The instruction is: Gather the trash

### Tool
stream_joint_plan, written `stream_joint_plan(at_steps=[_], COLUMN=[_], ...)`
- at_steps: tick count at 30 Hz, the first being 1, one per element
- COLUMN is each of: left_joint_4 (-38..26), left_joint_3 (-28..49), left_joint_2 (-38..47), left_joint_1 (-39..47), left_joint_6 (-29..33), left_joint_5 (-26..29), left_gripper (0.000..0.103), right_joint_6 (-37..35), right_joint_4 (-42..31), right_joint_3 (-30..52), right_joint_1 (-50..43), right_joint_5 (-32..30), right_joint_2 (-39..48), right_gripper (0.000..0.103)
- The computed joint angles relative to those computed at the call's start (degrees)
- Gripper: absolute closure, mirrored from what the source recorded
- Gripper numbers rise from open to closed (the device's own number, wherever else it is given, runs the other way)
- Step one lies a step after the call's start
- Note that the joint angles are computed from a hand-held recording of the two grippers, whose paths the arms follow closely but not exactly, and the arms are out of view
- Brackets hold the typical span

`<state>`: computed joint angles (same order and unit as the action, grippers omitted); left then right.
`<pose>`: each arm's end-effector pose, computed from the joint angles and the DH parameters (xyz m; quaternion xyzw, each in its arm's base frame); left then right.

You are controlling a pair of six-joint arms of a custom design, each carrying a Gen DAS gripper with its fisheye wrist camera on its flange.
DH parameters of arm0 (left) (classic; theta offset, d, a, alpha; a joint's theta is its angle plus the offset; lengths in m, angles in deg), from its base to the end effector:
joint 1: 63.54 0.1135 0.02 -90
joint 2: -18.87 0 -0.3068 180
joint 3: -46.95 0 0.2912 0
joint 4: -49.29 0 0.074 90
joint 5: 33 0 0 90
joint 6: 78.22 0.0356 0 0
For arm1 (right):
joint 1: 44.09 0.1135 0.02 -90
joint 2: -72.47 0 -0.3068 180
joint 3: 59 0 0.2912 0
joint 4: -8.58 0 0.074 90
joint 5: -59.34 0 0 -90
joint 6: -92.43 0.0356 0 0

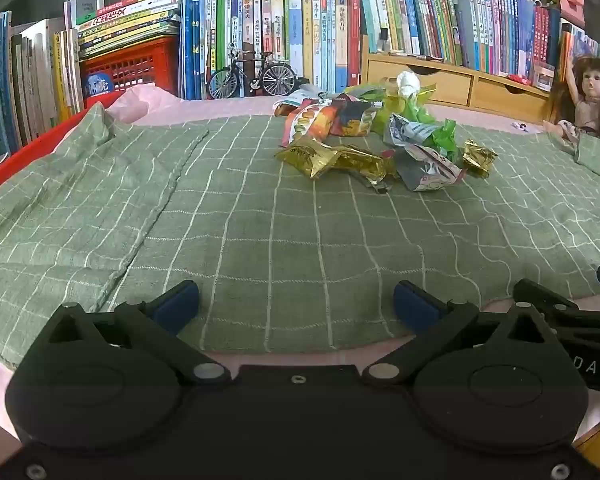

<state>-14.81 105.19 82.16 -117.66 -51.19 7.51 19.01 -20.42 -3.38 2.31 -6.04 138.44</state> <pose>0.1431 -0.1516 0.2712 -0.1444 0.8847 0.0746 0.4369 0.1926 0.1808 0.2740 -0.1391 0.8768 0.0540 0.4570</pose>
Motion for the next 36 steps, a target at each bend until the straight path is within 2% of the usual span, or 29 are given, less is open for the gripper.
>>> stream_joint_plan(at_steps=[36], left_joint_4=[0.08], left_joint_3=[-0.04], left_joint_2=[0.03], left_joint_1=[-0.02], left_joint_6=[0.19], left_joint_5=[-0.23], left_gripper=[0.000], right_joint_6=[0.00], right_joint_4=[-0.26], right_joint_3=[0.05], right_joint_1=[-0.05], right_joint_5=[-0.08], right_joint_2=[-0.23], right_gripper=[0.000])
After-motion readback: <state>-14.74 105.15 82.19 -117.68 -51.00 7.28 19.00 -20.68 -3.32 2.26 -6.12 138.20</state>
